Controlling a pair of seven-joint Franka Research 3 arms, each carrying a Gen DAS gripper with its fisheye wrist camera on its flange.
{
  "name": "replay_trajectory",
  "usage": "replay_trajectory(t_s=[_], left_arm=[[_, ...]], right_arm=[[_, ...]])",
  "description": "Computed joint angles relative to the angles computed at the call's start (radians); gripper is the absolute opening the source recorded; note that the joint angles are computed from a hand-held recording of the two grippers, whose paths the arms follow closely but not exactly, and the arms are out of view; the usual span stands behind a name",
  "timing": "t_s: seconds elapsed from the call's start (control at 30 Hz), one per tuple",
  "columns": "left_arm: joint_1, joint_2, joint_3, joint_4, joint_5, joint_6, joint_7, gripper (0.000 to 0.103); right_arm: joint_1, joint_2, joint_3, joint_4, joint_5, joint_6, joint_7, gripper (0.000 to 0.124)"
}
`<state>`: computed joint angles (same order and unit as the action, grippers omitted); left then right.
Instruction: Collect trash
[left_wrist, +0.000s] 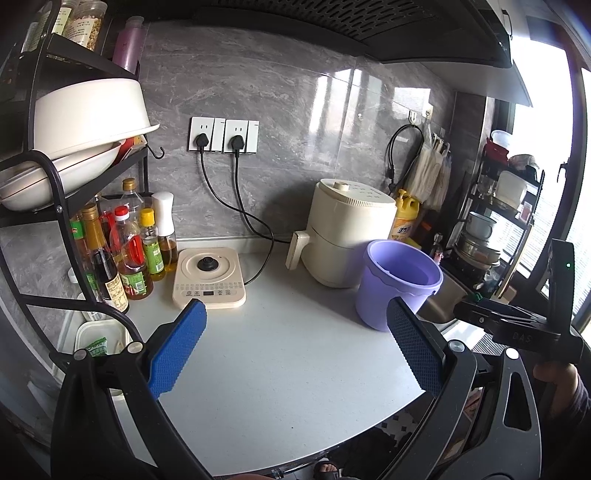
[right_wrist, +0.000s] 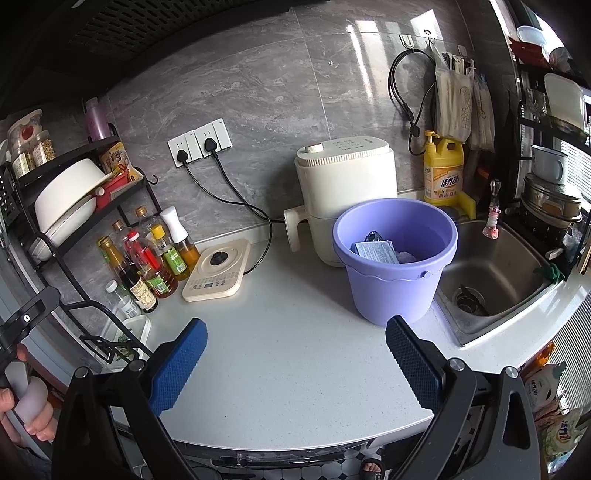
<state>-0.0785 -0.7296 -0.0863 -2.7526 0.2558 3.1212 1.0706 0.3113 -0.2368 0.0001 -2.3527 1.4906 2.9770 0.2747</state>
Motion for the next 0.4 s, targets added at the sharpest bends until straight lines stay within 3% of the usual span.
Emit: replay_trajectory(t_s=[0.27,0.4], left_arm=[[-0.032,0.027,0.025,0.004,0.001,0.013,0.029,0.097],[-0.028,0.024,0.022,0.001,0.000,0.021,0.035,0.097]], right_arm=[[0.002,0.000,0.004,0.000,0.044,0.034,-0.027,0.095],[-0.006,-0.008,0.007,-0.015,0.005,0.048,-0.001,0.095]])
